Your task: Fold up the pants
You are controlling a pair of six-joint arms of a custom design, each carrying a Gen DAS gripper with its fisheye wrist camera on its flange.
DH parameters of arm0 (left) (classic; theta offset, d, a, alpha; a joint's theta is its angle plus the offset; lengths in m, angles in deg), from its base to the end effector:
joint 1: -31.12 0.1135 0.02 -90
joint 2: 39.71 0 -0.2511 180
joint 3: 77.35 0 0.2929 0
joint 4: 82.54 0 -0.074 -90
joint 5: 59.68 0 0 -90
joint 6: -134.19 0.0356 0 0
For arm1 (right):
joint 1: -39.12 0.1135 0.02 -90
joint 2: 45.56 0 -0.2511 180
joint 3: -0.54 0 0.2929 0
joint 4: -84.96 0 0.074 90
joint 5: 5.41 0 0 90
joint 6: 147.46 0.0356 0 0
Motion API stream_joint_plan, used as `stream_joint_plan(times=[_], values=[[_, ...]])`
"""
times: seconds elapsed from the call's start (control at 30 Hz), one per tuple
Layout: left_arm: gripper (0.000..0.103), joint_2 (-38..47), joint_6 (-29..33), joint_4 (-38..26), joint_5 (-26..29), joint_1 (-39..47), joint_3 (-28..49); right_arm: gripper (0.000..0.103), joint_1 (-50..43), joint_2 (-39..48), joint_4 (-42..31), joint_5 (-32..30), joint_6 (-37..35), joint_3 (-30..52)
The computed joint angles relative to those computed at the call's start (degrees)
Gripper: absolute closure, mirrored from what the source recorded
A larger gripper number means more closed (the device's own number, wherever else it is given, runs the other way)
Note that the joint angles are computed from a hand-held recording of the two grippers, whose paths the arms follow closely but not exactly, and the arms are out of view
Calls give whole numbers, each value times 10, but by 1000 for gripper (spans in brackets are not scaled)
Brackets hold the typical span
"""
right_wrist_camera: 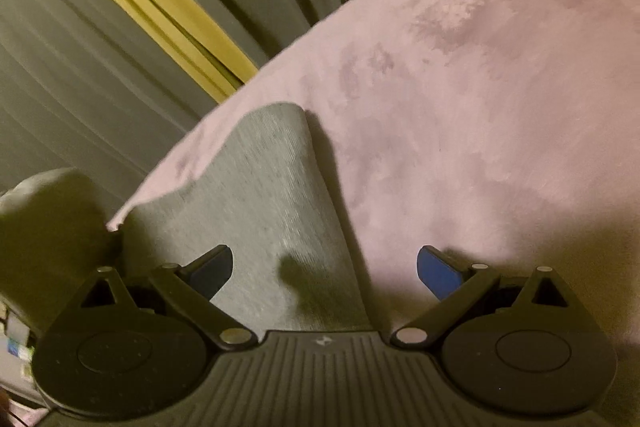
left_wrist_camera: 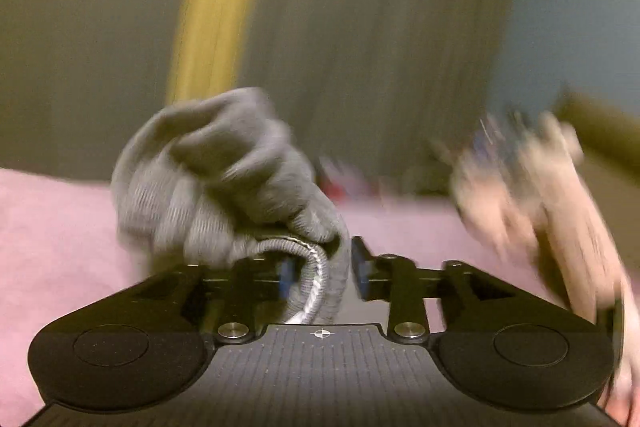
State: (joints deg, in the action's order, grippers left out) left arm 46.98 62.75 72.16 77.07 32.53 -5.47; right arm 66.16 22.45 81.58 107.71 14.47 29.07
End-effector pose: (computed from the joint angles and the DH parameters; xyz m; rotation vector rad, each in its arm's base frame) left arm 0.3645 -0.0170 0.2259 0.7180 1.9789 -0.7121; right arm 0.2115 0.0922 0.0875 1.0576 2.0277 0.4528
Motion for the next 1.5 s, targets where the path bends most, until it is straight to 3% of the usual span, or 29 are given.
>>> stream_joint_plan(times=[0.07, 0.1, 0.17, 0.23, 0.3, 0.37, 0.43, 0.53, 0.67, 0.73, 0.83, 0.97, 1.07, 1.1, 1.13, 1.23, 1.3, 1.5], values=[[56, 14, 69, -86, -24, -30, -1, 4, 3, -23, -5, 6, 7, -10], [41, 56, 79, -93, -49, -44, 21, 4, 4, -35, -2, 2, 10, -18], [26, 67, 109, -129, -75, -31, 17, 4, 2, -54, 9, -19, 5, -30], [20, 94, 96, -125, -75, 1, 37, 4, 11, -57, 22, -31, -14, -31], [6, 100, 51, -109, -77, 41, 41, 4, 19, -37, 45, -41, -46, -19], [6, 109, -17, -67, -110, 85, 40, 4, 13, -4, 83, -76, -75, -3], [6, 145, -95, -37, -188, 112, 64, 4, 2, 37, 124, -115, -75, 16], [6, 206, -208, -31, -271, 133, 104, 4, -18, 98, 194, -150, -54, 40], [6, 244, -267, -4, -309, 159, 101, 4, -57, 157, 211, -159, -21, 72], [6, 253, -264, -7, -283, 178, 112, 4, -77, 185, 226, -166, 0, 77], [6, 252, -246, 50, -314, 163, 86, 6, -97, 235, 301, -168, 41, 70], [6, 275, -235, 12, -308, 141, 118, 6, -116, 312, 368, -190, 73, 105], [6, 255, -230, 11, -308, 136, 104, 25, -119, 343, 357, -185, 76, 137], [6, 257, -229, 12, -308, 134, 104, 43, -119, 350, 361, -180, 76, 139], [6, 256, -228, 14, -307, 136, 101, 48, -117, 358, 381, -180, 83, 135], [6, 256, -228, 14, -300, 139, 101, 49, -116, 372, 442, -180, 93, 120], [5, 259, -232, 14, -303, 137, 103, 45, -114, 381, 472, -176, 99, 115], [4, 256, -224, 13, -315, 129, 99, 6, -116, 414, 496, -169, 129, 145]])
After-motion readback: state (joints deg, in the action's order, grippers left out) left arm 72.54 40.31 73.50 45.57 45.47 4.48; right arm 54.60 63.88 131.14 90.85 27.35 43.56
